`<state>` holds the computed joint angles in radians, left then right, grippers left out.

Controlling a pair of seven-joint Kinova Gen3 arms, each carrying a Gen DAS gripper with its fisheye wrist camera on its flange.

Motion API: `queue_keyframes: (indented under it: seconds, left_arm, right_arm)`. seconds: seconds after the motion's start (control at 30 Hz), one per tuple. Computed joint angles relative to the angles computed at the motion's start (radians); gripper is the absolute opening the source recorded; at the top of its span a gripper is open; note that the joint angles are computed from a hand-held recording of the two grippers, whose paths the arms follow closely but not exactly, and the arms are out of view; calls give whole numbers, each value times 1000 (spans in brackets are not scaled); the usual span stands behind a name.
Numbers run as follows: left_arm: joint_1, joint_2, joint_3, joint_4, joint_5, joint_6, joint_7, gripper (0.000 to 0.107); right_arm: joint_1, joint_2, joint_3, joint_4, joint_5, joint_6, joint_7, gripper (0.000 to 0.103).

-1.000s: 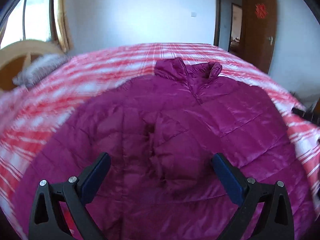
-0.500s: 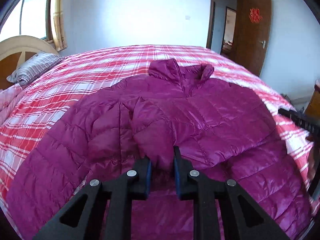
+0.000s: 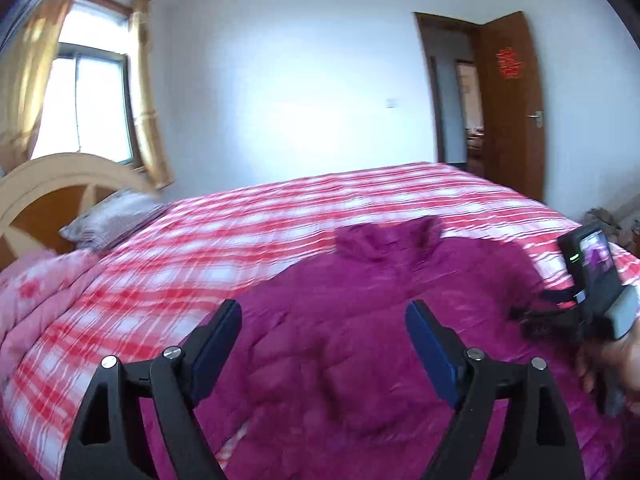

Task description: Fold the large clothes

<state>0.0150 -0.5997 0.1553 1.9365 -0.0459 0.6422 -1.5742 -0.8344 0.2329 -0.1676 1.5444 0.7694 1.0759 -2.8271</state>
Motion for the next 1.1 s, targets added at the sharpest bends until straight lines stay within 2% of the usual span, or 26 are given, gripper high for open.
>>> queue_keyframes:
  seconds: [0.13,0.23,0.3,0.37,0.4,0.47,0.6,0.73,0.87,1.1]
  left_arm:
    - [101,155,-2,-58,49,59,-44,85]
    - [35,259,91,-62,-29,90,15,85]
    - [18,298,116,-49,-77,93,66,85]
    - [50,322,76,-28,-75,79,73,85]
    - [71,334,47,-35,-55,90,58,86]
    - [85,347,34,-41,-54,95,65,88]
    - [100,362,18,-37,-54,93,82,92]
    - [102,372,24,-33,-77,90,108,93]
    - [99,382,44,-35,-120,93,164,98]
    - [116,402,13,-47,-102,103,159,102]
  right_arm:
    - [-11,19,0,-22,4,41,18,68]
    - [-4,13,-32,-35,15,80,26,67]
    - [-47,-25,0,-16,50,76,-41,67]
    - [-74,-58,19,-5,91,64,-103,67]
    - [-60,-64,4,-10,104,55,-109,67]
    - [-14,-49,-31,-40,110,35,-77,65]
    - [63,10,-8,-86,-22,-68,8,58]
    - [40,59,35,-67,-44,-83,-13,58]
    - [14,66,53,-68,-30,-63,-19,59]
    - [-16,91,63,-101,-15,-3,-5,61]
